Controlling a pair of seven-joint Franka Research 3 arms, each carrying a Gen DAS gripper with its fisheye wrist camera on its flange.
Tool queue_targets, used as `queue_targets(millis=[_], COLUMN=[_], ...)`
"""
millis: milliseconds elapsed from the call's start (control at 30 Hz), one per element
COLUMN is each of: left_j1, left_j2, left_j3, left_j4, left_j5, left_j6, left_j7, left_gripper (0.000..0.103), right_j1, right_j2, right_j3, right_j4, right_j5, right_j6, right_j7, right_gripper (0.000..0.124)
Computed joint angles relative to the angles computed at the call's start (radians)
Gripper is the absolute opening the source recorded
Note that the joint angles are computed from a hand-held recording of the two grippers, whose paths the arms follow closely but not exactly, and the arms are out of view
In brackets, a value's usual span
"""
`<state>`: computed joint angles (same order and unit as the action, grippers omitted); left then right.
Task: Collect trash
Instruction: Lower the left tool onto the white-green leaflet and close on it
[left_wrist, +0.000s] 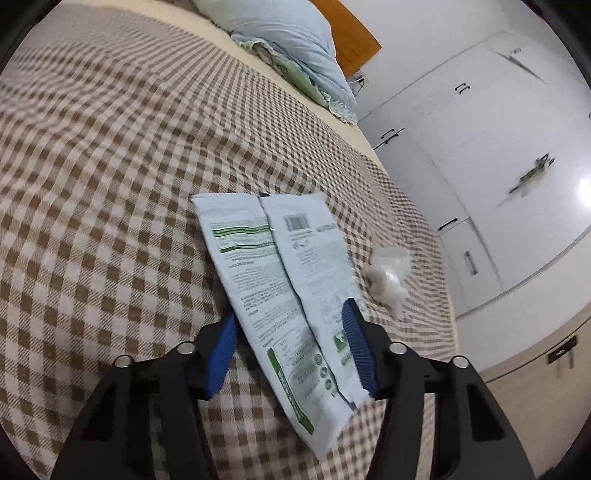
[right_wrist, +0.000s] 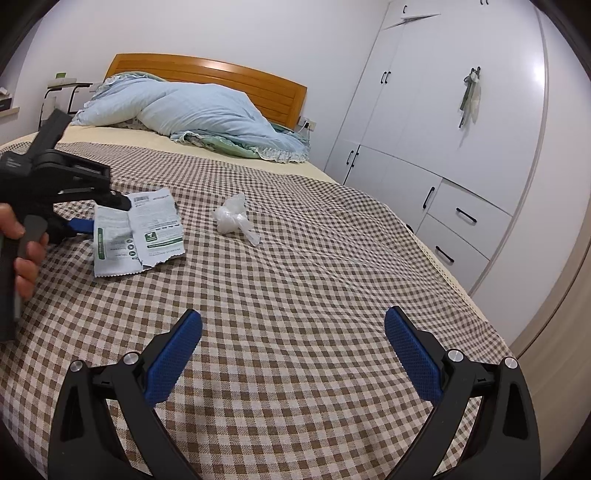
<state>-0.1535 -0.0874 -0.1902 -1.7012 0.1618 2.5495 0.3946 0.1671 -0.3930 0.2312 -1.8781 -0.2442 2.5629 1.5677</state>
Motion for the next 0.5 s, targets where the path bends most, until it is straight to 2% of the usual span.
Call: queue_targets(millis=[33,67,100,133,200,267,367,500], left_j1=[0.014,-0.007,-0.011,-0.007,-0.009,0.003,0.041,0.120], left_j2=[0.001,0.001,-0.002,-0.014,-0.023,-0.055,-0.103,-0.159], left_j3=[-0.012,0.011,0.017,0.014,0.016,0.012,-0.006,-0.054], left_j4=[-0.001,-0.027,-0.058,-0.084,-0.096,-0.126,-0.163,-0.174], left_j5=[-0.005,-0.079,-0.138,-0.126,-0.142,-0.094,0.025,0.239], left_j6=[-0.008,0.038,0.087,0.131,0.160,0.204,0.276,0.302], left_j7=[-0.001,0.027,0.041,0.032,0.046,0.024,-0.044,-0.149], left_gripper=[0.011,0.001,0.000,0.000,0.000,0.000,0.000,0.000], right_j1=[0.000,0.001,0.001,0.000,-0.001,-0.002,-0.004,-0.008], right_j2=[0.000,0.001,0.001,0.002,0.003,0.005,0.005,0.002], right_j3=[0.000,-0.001,-0.002,-0.002,0.000,0.004,0.014,0.035], right_j4=[0.000,0.001,0.000,0.000,-0.002,-0.002,-0.008,-0.022], right_j5=[0.001,0.002,0.004,0.003,-0.002,-0.012,-0.037,-0.086], right_j6=[-0.001,-0.003,-0.004,-0.006,-0.012,-0.018,-0.028,-0.038], right_j7=[0.001,0.001,0.001,0.003,0.003,0.003,0.003,0.009], right_gripper=[0.095,0.095,0.095,0.095,0.095,0.095,0.095,0.095])
